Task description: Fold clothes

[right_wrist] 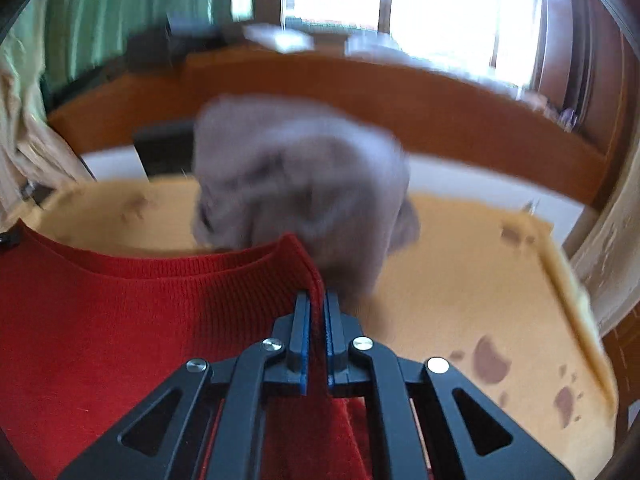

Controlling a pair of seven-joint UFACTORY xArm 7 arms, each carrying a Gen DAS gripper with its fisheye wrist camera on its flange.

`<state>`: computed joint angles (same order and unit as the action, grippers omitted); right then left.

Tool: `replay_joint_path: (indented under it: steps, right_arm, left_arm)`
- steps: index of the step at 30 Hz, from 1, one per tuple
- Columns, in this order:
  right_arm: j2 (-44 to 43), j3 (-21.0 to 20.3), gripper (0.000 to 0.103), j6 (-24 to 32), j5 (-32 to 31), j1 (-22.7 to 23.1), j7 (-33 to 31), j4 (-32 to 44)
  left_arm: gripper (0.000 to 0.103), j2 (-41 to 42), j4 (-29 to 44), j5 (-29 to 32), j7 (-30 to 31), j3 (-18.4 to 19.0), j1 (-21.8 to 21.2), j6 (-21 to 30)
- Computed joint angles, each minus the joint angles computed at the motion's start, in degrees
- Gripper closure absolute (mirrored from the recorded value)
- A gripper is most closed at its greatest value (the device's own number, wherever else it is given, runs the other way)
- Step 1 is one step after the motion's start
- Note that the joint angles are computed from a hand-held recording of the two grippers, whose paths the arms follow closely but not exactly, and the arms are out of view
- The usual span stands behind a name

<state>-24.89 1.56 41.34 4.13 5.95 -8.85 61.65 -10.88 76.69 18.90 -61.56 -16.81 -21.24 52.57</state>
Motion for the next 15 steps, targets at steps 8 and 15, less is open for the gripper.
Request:
replay_joint_path:
  steps: [8,15]
  right_arm:
    - [4.0,1.9,0.074,8.2,-4.6,-1.4,2.1,3.7]
    - [-1.5,-4.7,0.040,7.7,5.8,-0.5,-0.8,3.3]
  left_arm:
    - [0.094,3.2,1.6,2.4,1.1,-0.4,-1.6,6.6]
    - [0.052,-2.5,2.6,1.4,-3.8,-0.7,-0.9,13.4]
